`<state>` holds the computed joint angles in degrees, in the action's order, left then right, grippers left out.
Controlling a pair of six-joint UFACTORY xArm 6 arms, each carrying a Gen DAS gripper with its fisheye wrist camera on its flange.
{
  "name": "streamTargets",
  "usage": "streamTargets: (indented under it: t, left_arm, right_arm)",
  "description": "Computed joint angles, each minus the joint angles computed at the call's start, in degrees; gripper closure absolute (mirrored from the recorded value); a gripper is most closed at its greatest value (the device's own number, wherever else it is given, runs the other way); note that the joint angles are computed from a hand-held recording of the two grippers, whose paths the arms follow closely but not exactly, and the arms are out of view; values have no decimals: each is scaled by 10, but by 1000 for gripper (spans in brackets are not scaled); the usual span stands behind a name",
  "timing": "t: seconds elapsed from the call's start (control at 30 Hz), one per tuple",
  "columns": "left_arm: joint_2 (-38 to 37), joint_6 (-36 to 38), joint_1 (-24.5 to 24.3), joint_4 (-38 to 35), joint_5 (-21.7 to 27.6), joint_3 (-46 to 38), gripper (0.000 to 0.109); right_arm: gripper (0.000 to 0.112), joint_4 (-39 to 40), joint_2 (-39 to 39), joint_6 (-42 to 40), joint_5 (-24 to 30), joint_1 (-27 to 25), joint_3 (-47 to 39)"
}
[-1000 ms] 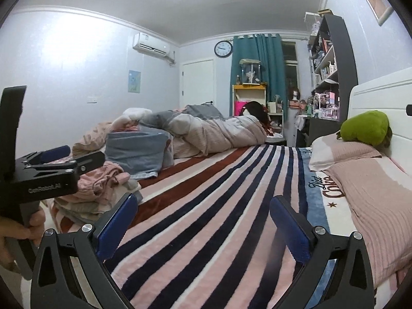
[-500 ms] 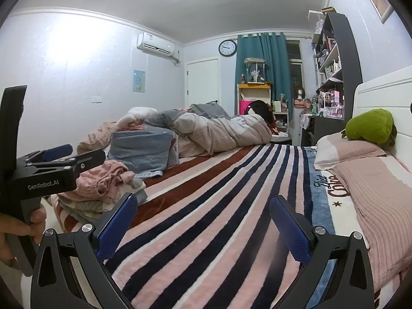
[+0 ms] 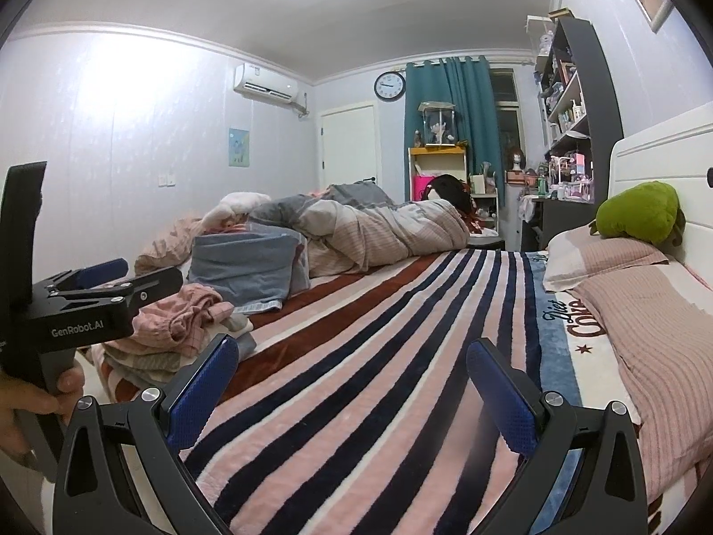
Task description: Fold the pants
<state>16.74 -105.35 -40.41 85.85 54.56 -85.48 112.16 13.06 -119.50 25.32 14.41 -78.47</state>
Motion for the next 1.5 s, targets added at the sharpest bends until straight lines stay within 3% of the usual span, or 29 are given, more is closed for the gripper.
streamTargets:
  t: [1.17, 1.27, 1.5]
  left_arm:
    - [0, -12, 6, 11, -23, 5, 7]
    - [2, -9, 5, 11, -20, 1, 7]
    - [3, -7, 5, 10, -19, -1, 7]
  right_arm:
    - [10, 5, -10, 13, -4, -2, 10]
    - [10, 35, -24, -2, 5, -4, 22]
    - [10, 23, -24, 14, -28, 15, 17]
